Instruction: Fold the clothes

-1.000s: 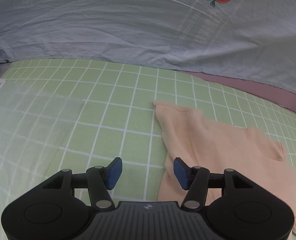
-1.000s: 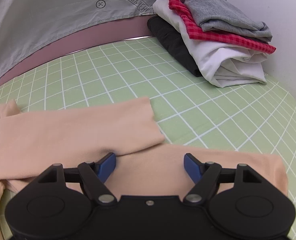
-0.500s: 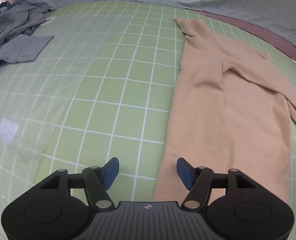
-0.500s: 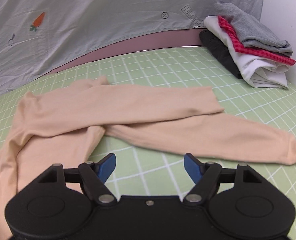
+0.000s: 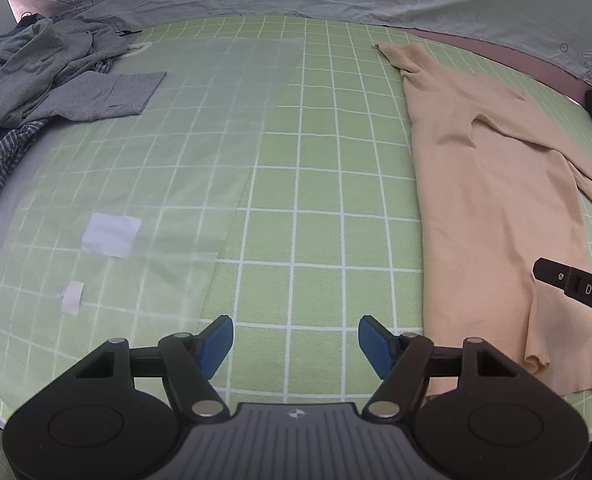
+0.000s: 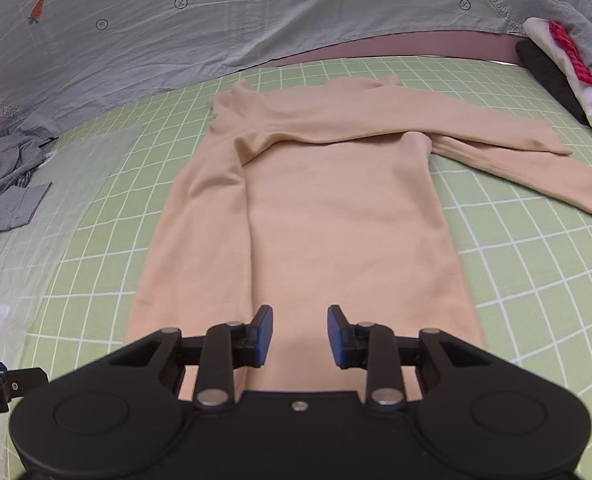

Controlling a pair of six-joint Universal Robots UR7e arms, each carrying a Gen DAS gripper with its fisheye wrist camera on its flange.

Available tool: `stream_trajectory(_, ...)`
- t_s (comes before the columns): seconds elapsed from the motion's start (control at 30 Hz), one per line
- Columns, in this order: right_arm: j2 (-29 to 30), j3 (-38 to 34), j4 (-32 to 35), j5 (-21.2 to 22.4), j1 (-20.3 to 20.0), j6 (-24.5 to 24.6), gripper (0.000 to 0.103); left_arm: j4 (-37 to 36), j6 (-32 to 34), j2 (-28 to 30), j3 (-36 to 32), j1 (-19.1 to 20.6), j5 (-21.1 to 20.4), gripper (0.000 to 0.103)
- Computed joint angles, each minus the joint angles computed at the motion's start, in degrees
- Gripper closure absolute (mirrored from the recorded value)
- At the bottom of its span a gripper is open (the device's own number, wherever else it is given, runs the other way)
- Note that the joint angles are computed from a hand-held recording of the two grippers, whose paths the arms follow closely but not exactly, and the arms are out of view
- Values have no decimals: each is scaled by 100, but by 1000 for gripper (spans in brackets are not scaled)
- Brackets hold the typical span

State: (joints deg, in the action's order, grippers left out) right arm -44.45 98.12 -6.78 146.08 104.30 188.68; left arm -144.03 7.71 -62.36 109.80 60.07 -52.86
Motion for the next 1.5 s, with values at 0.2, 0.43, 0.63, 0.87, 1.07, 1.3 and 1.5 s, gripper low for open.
stream_trajectory(0.2, 531, -395, 384, 156, 306, 755, 79, 154, 546, -174, -50, 194, -212, 33)
stream_trajectory(0.43, 818, -498, 557, 469, 486, 1497, 99, 336, 866, -239, -115, 326, -465, 33)
stream_trajectory(0.63, 548, -58, 127, 721, 771, 1951, 100, 515, 882, -172, -149, 340, -629, 33)
stream_trajectory(0.87, 851, -383, 1236, 926, 617, 2743, 82, 375, 916, 14, -159, 184, -643, 33)
stream_trajectory(1.07, 282, -30, 311, 1145, 512, 1316, 48, 21, 712, 420, -362, -35, -548, 31)
stream_trajectory(1.3, -664, 563, -721, 902, -74, -99, 31, -339, 319, 1167, -868, -294, -433, 27)
stream_trajectory(1.5, -1430, 862, -1287, 564, -776, -1020, 27, -266, 79, 1932, -1630, -399, -260, 25)
